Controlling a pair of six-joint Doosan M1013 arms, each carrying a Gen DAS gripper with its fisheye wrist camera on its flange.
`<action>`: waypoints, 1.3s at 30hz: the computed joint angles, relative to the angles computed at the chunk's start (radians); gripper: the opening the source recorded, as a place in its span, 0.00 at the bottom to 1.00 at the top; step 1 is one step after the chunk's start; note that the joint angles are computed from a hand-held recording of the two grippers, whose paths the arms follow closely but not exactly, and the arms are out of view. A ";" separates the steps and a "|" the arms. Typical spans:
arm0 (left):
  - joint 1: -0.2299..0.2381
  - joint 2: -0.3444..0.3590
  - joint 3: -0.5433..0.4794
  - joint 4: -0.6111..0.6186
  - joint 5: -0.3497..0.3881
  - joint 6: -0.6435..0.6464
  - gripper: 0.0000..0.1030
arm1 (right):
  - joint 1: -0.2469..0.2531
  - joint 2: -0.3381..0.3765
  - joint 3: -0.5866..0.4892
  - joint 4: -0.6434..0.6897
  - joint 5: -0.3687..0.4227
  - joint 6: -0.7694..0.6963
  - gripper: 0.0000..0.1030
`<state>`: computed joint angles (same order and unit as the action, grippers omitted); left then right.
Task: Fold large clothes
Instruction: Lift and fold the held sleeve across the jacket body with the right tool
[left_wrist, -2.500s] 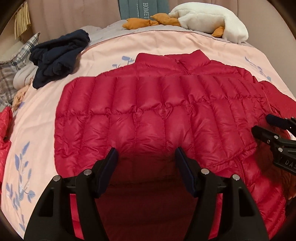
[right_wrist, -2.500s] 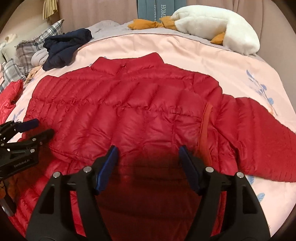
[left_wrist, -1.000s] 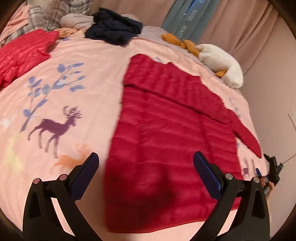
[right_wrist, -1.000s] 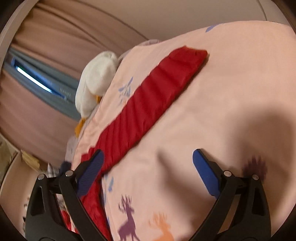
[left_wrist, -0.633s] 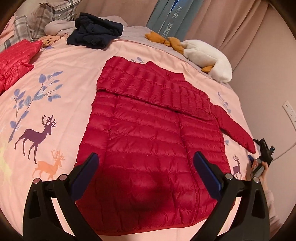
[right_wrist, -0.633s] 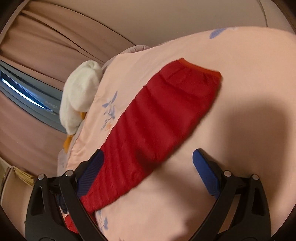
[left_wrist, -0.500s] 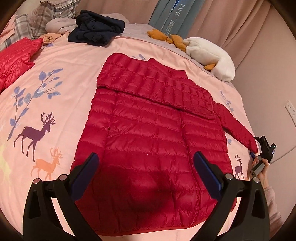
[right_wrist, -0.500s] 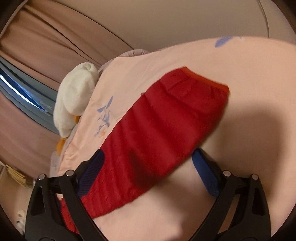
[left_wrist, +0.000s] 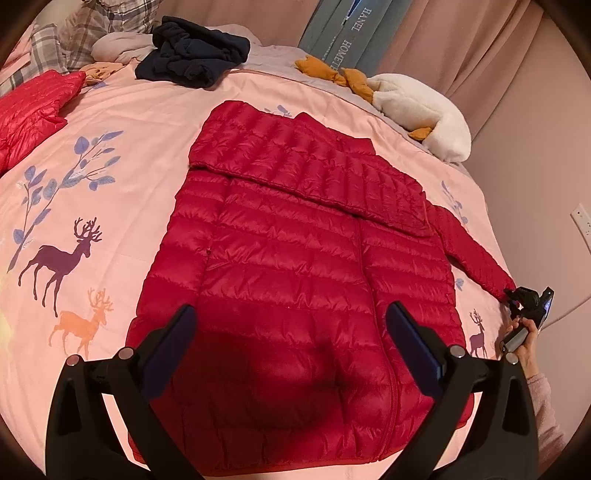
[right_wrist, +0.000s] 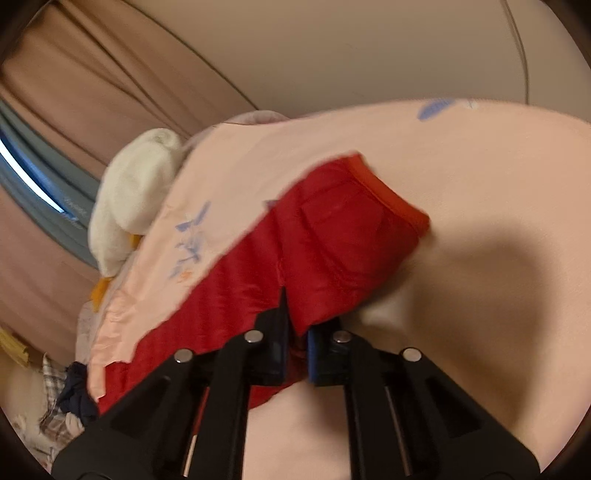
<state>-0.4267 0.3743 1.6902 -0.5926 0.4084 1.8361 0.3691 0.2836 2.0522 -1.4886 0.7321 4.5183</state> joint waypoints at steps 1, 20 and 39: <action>0.002 -0.002 0.004 -0.010 0.000 0.011 0.99 | 0.012 -0.007 -0.005 -0.015 0.016 -0.011 0.06; 0.075 -0.030 0.068 -0.271 0.021 0.229 0.99 | 0.203 0.145 -0.463 0.112 0.022 -1.005 0.06; 0.129 0.110 -0.078 -0.619 0.294 0.428 0.99 | 0.255 0.438 -0.844 0.629 -0.020 -1.804 0.61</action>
<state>-0.2979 0.4841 1.6118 -1.2117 0.7026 2.2638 0.6241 0.7213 1.2083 -0.8599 0.7119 2.7140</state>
